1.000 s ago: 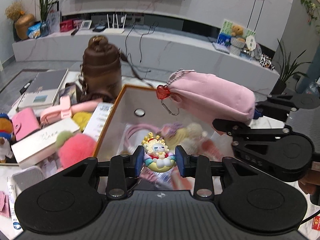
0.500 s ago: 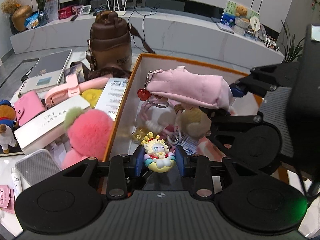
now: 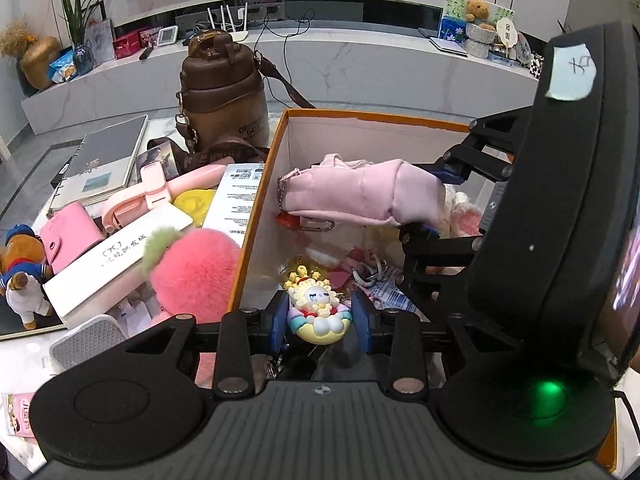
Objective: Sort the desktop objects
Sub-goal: 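Open both tools to drop the figurine and backpack into the box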
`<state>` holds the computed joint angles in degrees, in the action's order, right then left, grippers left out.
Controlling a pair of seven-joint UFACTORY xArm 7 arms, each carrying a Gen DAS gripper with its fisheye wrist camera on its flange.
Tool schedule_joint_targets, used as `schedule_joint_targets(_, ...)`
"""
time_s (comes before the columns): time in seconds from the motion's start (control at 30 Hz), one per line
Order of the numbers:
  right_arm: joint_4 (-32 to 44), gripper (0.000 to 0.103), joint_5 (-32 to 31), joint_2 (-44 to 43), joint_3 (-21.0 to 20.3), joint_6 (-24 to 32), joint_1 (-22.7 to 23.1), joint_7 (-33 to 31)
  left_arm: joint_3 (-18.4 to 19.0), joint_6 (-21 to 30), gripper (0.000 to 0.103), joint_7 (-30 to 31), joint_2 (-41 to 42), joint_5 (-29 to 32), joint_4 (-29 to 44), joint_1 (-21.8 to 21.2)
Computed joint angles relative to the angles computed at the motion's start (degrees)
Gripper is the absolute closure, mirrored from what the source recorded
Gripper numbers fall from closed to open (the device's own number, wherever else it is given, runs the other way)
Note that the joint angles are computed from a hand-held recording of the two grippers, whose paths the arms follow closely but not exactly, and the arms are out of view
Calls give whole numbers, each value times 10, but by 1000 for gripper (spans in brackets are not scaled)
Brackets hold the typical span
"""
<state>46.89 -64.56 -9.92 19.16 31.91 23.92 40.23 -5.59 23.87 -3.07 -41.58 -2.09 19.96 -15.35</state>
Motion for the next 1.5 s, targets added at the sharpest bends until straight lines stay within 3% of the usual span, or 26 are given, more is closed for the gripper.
schedule_joint_targets(0.1, -4, 62, 7, -5, -2, -6, 0, -9, -2, 3, 63, -1, 0, 2, 1, 2)
schedule_joint_targets(0.27, -10, 43, 19, -9, -3, -29, -4, -26, -13, 10, 63, -8, 5, 14, 7, 10)
schedule_joint_targets(0.53, -24, 43, 69, -24, -5, -60, -15, -43, -12, 15, 63, -12, 9, 19, 11, 10)
schedule_joint_targets(0.83, -58, 41, 130, -75, 9, -84, -39, -47, -8, 28, 48, -26, 5, 9, 21, 10)
schedule_joint_targets(0.97, -81, 38, 176, -113, 14, -101, -49, -56, -12, 25, 35, -35, -3, 6, 27, 7)
schedule_joint_targets(1.13, -109, 37, 229, -173, 39, -104, -72, -51, -17, 22, 35, -47, -14, 5, 33, 3)
schedule_joint_targets(1.27, -137, 33, 300, -224, 32, -122, -64, -63, -22, 19, 34, -55, -25, 3, 38, -6)
schedule_joint_targets(1.37, -146, 32, 316, -263, 67, -99, -87, -54, -34, 16, 34, -62, -43, 9, 34, -11)
schedule_joint_targets(1.5, -169, 31, 365, -309, 67, -77, -72, -59, -42, 4, 34, -64, -82, 16, 11, -27)
